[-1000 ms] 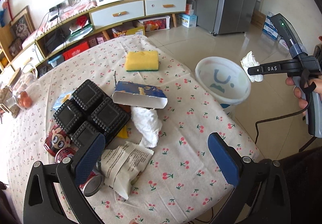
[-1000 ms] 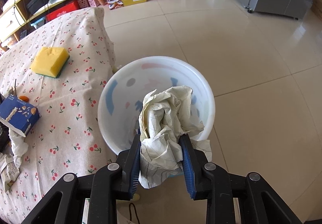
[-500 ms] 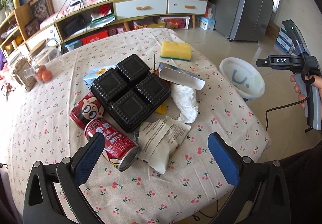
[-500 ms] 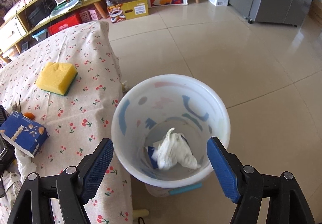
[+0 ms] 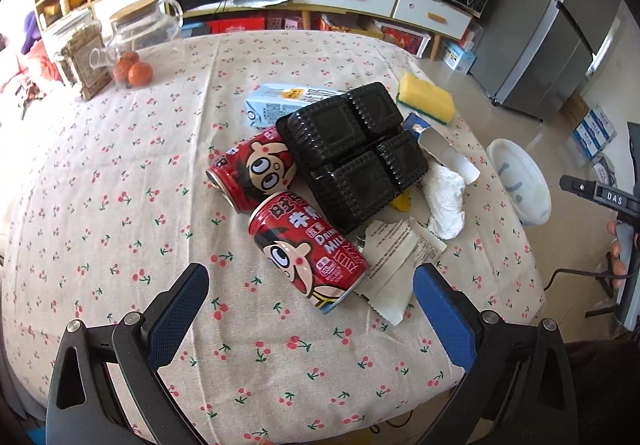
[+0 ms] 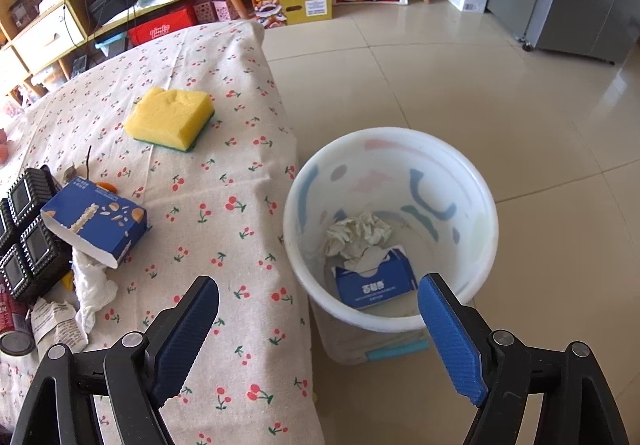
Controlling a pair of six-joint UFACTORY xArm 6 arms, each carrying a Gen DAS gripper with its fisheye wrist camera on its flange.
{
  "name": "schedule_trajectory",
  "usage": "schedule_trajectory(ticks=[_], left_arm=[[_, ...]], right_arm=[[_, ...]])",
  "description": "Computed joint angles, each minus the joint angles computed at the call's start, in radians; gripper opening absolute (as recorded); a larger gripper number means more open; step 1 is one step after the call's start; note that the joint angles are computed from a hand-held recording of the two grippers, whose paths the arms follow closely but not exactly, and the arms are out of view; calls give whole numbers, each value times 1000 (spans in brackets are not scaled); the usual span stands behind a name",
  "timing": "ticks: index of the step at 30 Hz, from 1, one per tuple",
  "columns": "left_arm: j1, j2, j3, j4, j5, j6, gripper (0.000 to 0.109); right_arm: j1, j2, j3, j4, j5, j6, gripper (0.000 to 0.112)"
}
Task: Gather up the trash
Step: 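Close the left tool around the red milk can, then grasp the small blue biscuit box with the right tool while the left tool lifts the can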
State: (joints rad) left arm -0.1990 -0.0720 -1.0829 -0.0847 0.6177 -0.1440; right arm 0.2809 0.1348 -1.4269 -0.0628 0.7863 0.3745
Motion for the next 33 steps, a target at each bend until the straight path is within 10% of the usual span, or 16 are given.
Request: schedule_trajectory(ticks=[22,33], left_arm=[[39,204,-144,-285,91,73,63],[72,86,-29,-176,1,53,57]], right_arm=[[69,61,-67,35,25,-64,86],[141,299,-363,111,87,-325,86]])
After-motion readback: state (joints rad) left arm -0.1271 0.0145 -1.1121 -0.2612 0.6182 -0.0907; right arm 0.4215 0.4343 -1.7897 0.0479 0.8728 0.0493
